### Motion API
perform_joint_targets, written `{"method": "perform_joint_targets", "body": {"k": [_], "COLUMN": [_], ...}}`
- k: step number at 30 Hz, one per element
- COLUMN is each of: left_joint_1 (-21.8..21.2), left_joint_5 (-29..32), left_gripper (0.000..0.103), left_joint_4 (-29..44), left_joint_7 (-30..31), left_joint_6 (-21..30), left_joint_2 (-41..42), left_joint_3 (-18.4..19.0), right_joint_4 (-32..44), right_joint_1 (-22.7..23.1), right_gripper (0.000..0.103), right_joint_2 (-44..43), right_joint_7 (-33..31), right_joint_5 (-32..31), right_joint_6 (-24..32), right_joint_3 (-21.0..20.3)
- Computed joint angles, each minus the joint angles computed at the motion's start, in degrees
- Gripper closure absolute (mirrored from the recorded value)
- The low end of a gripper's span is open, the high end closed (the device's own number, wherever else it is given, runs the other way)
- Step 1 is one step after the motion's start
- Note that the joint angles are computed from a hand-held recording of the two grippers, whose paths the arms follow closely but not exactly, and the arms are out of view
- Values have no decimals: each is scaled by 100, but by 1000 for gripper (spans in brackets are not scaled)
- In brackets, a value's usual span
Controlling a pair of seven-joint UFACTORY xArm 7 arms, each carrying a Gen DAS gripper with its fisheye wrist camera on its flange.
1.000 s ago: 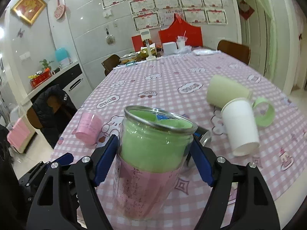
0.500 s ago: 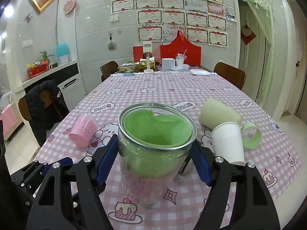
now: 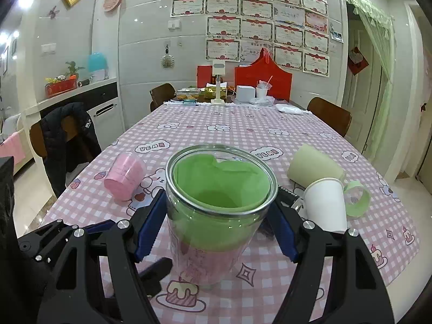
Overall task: Flip cup upside down
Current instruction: 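Lift the container with the right gripper and rotate it upright, green opening up, then lower the upright container onto the tablecloth and open the right gripper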
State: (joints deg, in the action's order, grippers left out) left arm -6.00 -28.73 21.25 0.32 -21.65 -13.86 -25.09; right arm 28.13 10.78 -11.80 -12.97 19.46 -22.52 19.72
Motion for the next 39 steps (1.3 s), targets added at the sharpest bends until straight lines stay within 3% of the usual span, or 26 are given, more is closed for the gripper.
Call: {"method": "perform_joint_targets", "body": {"k": [15,19,26,30,34,39], "left_joint_1": [-227,-203,-251,-154,-13,320], "left_joint_5": [370,345,488,494,464,440], "left_gripper": [23,23,23,23,23,23], "left_joint_4": [-60,-86,-145,-177,-201,-201], "left_joint_7": [-206,-210,-327,-365,-419,-491], "left_joint_6": [23,-8,-6,52,87,207], "left_joint_2": [87,56,-42,-163,-299,-496], "left_joint_3": [384,335,400,282,67,-362], "right_joint_4": [-27,-132,-178,-242,-313,-443], "right_joint_1": [166,617,521,708,571,711], "right_gripper": [33,33,33,33,33,33], "right_joint_2": [130,40,-54,-141,-251,-457], "right_joint_7": [-205,512,781,1193,1277,1587], "right_joint_5": [-29,-942,-1287,-1755,-1803,-2160], "right_joint_6": [-68,-41,4,58,30,42], "right_joint_3": [-83,-768,-731,-1062,-964,-1258]}}
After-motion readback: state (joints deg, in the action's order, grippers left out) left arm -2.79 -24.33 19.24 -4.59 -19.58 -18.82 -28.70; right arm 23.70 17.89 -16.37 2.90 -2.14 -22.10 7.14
